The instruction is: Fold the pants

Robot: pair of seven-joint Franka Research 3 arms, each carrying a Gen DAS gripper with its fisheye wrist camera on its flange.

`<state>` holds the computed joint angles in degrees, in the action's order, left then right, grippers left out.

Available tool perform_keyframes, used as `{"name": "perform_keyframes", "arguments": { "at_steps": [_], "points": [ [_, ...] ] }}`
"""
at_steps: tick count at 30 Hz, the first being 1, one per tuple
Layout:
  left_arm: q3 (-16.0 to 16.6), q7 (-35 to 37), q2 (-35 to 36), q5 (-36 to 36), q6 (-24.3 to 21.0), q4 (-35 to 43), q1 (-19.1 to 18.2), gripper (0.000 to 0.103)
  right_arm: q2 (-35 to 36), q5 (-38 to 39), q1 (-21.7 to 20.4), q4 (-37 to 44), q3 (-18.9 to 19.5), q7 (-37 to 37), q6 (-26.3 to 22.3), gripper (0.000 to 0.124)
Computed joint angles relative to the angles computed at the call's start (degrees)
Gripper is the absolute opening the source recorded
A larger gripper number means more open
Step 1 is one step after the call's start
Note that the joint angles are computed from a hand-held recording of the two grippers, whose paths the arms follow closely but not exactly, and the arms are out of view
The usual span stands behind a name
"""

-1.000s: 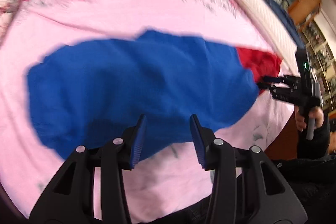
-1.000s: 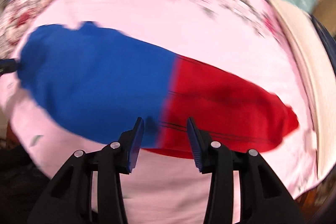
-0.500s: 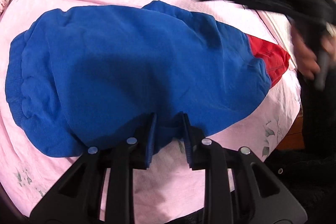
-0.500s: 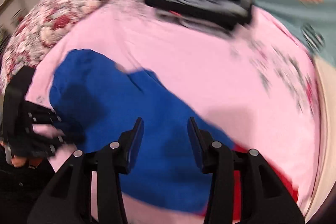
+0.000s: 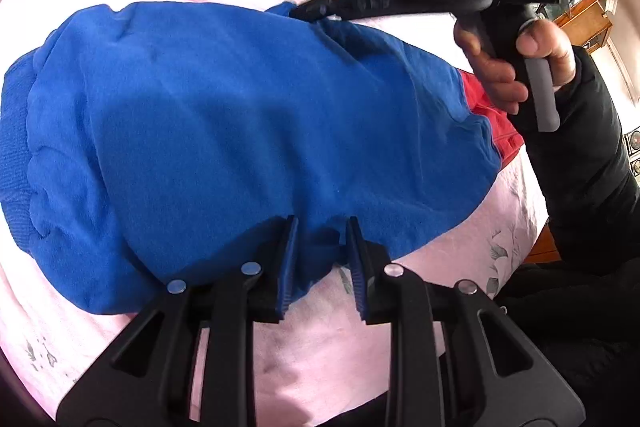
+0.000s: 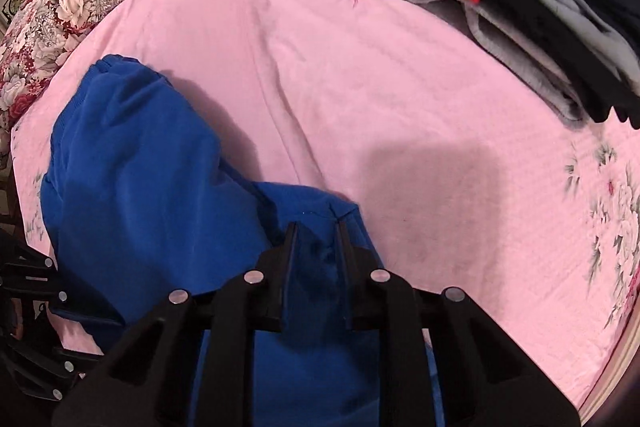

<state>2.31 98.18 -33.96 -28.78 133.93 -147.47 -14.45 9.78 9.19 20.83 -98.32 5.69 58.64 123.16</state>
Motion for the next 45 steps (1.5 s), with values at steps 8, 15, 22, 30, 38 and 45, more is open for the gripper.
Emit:
{"name": "perform_keyframes", "arguments": {
  "at_steps": [8, 15, 22, 30, 38, 45],
  "points": [
    [-0.10, 0.03, 0.01, 0.42, -0.74, 0.24, 0.44, 0.025, -0.03, 1.18, -0.44, 1.08, 0.16, -3.30, -0.62, 0.009],
    [0.24, 0.56, -0.02, 0.15, -0.99, 0.20, 0.44, 0.025, 0.75, 1.14, -0.63, 1.41, -0.12, -3.96, -0.87, 0.018],
    [0.69, 1.19, -0.21, -0.54, -1.20, 0.17, 0.61, 0.025, 3.32, 2.82, -0.65, 4.39, 0.04, -4.54, -5.00, 0.021],
    [0.51, 1.13, 0.17, -0.34, 0.10, 0.04, 1.02, 0.025, 2.12, 3.46, -0.36, 4.35, -0.17, 1.27, 2.82, 0.005],
    [-2.03, -2.65, -1.17, 5.80, -1.07, 2.49, 4.83, 0.030, 10.78, 5.36, -1.61, 14.47, -0.08, 2.57, -7.24, 0.025],
    [0.93, -3.13, 10.93, 0.94, 1.67, 14.82, 2.45, 0.035, -2.86, 1.61, -2.81, -0.21, -2.30, 4.53, 6.25, 0.043]
  ]
}}
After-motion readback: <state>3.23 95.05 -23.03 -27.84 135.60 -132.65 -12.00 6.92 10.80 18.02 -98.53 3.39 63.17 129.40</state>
